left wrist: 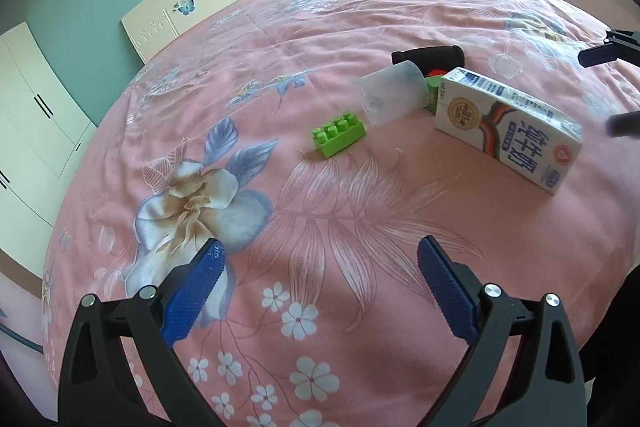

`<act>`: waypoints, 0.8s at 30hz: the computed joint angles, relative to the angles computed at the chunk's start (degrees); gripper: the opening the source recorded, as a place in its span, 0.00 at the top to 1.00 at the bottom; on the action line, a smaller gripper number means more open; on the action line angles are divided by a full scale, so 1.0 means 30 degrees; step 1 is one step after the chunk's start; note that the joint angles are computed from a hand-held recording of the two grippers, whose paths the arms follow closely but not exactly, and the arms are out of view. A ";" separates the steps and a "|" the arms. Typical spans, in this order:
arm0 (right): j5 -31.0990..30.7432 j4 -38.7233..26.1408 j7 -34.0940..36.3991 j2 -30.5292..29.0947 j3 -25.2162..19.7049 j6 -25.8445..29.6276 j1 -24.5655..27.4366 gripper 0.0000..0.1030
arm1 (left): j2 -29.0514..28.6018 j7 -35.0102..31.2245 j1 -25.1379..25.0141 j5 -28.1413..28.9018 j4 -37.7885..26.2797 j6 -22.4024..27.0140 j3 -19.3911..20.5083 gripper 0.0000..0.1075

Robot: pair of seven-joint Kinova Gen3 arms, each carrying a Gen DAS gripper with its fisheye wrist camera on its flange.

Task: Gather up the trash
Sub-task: 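Move both tools back over the bed toward the remaining items, then grasp the green Lego brick with left tool while right tool grasps the black foam tube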

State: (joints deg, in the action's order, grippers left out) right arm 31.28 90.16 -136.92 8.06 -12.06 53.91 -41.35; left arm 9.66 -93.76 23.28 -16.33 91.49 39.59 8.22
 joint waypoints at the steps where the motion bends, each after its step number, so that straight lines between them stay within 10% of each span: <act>1: -0.0436 -0.0280 0.0668 0.0201 0.0087 -0.0047 0.0332 0.07 | 0.0403 -0.0113 -0.0090 0.0076 -0.0438 0.0078 -0.0002 0.08; 24: -0.6611 -0.6013 1.0503 0.4654 0.1971 -0.0030 0.4028 0.07 | 0.6233 -0.3273 -0.0003 0.2306 -0.7641 0.2469 -0.0861 0.08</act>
